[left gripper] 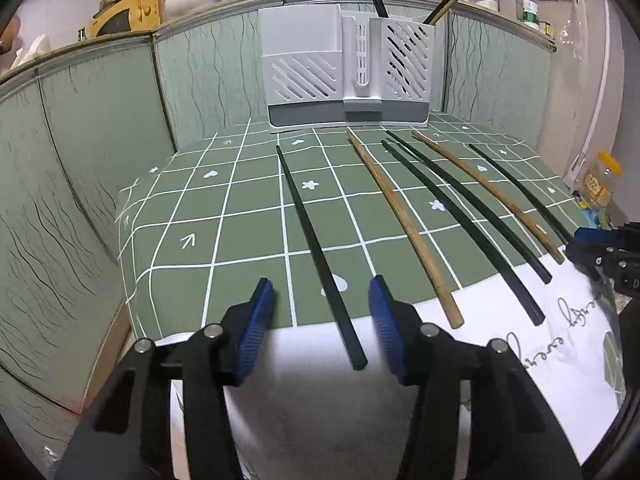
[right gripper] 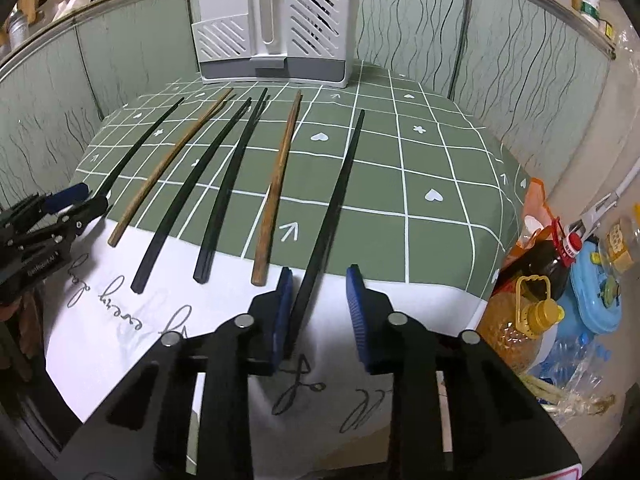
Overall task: Organize utensils
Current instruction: 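Grasp a black chopstick with the left tool while the right tool grasps another black chopstick, then lift both black chopsticks and carry them toward the white holder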
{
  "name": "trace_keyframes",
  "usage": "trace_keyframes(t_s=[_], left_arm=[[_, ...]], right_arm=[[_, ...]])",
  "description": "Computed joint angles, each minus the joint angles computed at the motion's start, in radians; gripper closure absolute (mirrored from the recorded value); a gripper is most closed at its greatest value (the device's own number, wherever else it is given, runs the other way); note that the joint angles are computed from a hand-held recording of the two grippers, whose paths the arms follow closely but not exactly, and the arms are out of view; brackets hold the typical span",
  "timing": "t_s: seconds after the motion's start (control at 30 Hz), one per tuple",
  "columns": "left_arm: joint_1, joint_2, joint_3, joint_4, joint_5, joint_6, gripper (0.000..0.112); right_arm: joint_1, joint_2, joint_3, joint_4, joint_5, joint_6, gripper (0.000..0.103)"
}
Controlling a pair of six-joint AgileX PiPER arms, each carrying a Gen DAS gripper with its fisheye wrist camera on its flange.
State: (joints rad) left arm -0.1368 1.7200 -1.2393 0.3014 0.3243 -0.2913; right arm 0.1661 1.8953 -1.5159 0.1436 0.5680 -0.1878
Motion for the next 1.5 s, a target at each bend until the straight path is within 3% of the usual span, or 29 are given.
trace_keyframes(t_s=[0.1, 0.3, 0.4, 0.57, 0.67, 1.0, 1.33, 1.5], left_arm=[[-0.003, 0.003, -0.001, 0.039, -0.004, -0.048, 0.076], [-0.002, 0.010, -0.001, 0.062, -0.015, -0.068, 0.102], [0.007, 0.014, -0.009, 0.022, -0.012, -0.042, 0.106], [0.014, 0.021, -0.026, -0.037, -0.006, 0.005, 0.106], [0.034, 0.009, -0.020, -0.160, -0.016, 0.106, 0.106], [0.058, -0.044, -0.013, -0.248, -0.014, 0.194, 0.106], [0.095, -0.082, -0.068, -0.442, 0.046, 0.384, 0.106], [0.093, -0.104, -0.095, -0.446, 0.068, 0.399, 0.106]], right_arm=[[0.006, 0.000, 0.011, -0.002, -0.021, 0.014, 0.089], [-0.012, 0.013, -0.003, 0.060, -0.017, -0.006, 0.094], [-0.013, 0.017, -0.008, 0.053, -0.017, 0.008, 0.097], [-0.013, 0.018, -0.008, 0.063, -0.020, 0.005, 0.097], [-0.028, 0.007, 0.007, 0.120, -0.025, -0.039, 0.097], [-0.058, -0.041, 0.026, 0.179, -0.027, -0.097, 0.097], [-0.084, -0.105, 0.018, 0.235, -0.030, -0.137, 0.097], [-0.087, -0.130, 0.005, 0.246, -0.030, -0.155, 0.097]])
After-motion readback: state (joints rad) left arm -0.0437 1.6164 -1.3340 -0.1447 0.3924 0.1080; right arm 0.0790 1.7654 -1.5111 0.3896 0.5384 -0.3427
